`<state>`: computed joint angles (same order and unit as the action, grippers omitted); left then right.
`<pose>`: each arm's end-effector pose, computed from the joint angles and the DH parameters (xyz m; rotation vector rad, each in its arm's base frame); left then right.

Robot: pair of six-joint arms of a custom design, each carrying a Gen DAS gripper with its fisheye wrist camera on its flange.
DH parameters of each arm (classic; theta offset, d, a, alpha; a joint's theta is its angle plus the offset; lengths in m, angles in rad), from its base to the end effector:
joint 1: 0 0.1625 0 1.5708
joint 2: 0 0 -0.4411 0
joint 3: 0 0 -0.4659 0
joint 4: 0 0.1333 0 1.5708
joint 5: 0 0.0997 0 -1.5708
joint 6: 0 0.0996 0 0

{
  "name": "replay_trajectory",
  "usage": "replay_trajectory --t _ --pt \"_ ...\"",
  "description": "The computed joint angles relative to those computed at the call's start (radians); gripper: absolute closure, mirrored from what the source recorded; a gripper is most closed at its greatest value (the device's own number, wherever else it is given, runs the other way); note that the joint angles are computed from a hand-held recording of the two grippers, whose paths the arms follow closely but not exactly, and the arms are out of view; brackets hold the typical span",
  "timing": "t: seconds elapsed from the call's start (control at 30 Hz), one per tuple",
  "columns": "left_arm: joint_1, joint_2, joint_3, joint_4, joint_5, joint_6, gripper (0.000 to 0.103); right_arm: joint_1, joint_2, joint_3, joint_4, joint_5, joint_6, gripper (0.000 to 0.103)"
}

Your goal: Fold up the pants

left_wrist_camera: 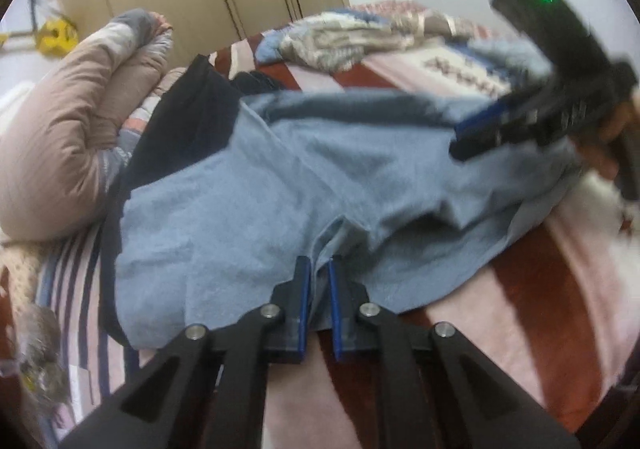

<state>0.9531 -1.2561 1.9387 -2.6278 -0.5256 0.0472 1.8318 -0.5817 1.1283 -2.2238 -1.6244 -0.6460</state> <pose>-0.1739 -0.6237 0.2780 0.4752 2.0881 -0.7320 0.3498 -0.8136 0.0744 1.3390 -2.7574 0.1445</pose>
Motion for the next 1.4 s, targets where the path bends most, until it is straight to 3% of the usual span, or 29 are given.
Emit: replay_trajectory --t 0.17,0.2,0.27,0.3,0.33,0.4,0.47,0.57,0.67,0.73,0.83,0.87,0.93,1.03,1.1,1.23,1.3,1.4 --pt "0.002 -0.027 -0.036 0.023 0.039 -0.068 0.098 0.003 -0.003 0.001 0.002 0.01 -0.008 0.046" --pt "0.007 -0.035 -0.044 0.052 0.024 -0.092 0.098 0.004 -0.003 0.0 0.006 0.013 -0.011 0.046" --pt "0.013 -0.061 -0.05 0.116 -0.075 -0.131 0.097 0.006 -0.006 0.0 0.022 0.025 -0.022 0.046" --pt "0.007 -0.063 -0.041 0.114 -0.094 -0.107 0.087 0.006 -0.009 0.005 0.023 0.029 -0.026 0.046" --pt "-0.005 -0.057 -0.027 0.111 -0.081 -0.067 0.052 0.006 -0.011 0.009 0.024 0.03 -0.03 0.046" --pt "-0.036 -0.01 0.012 0.023 0.042 0.066 0.015 0.007 -0.013 0.014 0.025 0.027 -0.032 0.046" --pt "-0.05 0.031 0.033 -0.052 0.098 0.162 0.015 0.006 -0.012 0.015 0.021 0.029 -0.02 0.046" --pt "-0.054 0.076 0.045 -0.145 0.118 0.232 0.015 0.0 -0.01 0.01 0.027 0.038 0.001 0.046" --pt "-0.058 0.174 0.043 -0.37 0.241 0.432 0.022 -0.005 -0.013 0.011 0.022 0.042 -0.001 0.046" --pt "-0.052 0.237 0.021 -0.534 0.304 0.574 0.044 -0.008 -0.014 0.01 0.02 0.047 -0.001 0.046" --pt "-0.037 0.306 -0.024 -0.695 0.333 0.72 0.055 -0.016 -0.012 0.003 0.02 0.061 0.0 0.046" --pt "-0.035 0.309 -0.025 -0.697 0.328 0.723 0.057 -0.018 -0.01 -0.001 0.023 0.064 0.0 0.046" --pt "-0.036 0.317 -0.026 -0.709 0.313 0.732 0.072 -0.024 -0.006 -0.009 0.032 0.069 0.004 0.046" --pt "-0.038 0.36 -0.059 -0.884 0.335 0.879 0.088 -0.03 0.0 -0.017 0.037 0.073 0.006 0.046" --pt "-0.034 0.341 -0.059 -0.875 0.33 0.829 0.094 -0.035 0.003 -0.022 0.036 0.077 0.01 0.046" --pt "-0.033 0.292 -0.059 -0.85 0.321 0.744 0.097 -0.039 0.006 -0.026 0.041 0.085 0.011 0.046" --pt "-0.029 0.241 -0.038 -0.724 0.294 0.61 0.097 -0.038 0.008 -0.028 0.044 0.085 0.01 0.046" --pt "-0.024 0.217 -0.045 -0.675 0.297 0.571 0.098 -0.035 0.007 -0.023 0.044 0.085 0.0 0.046"
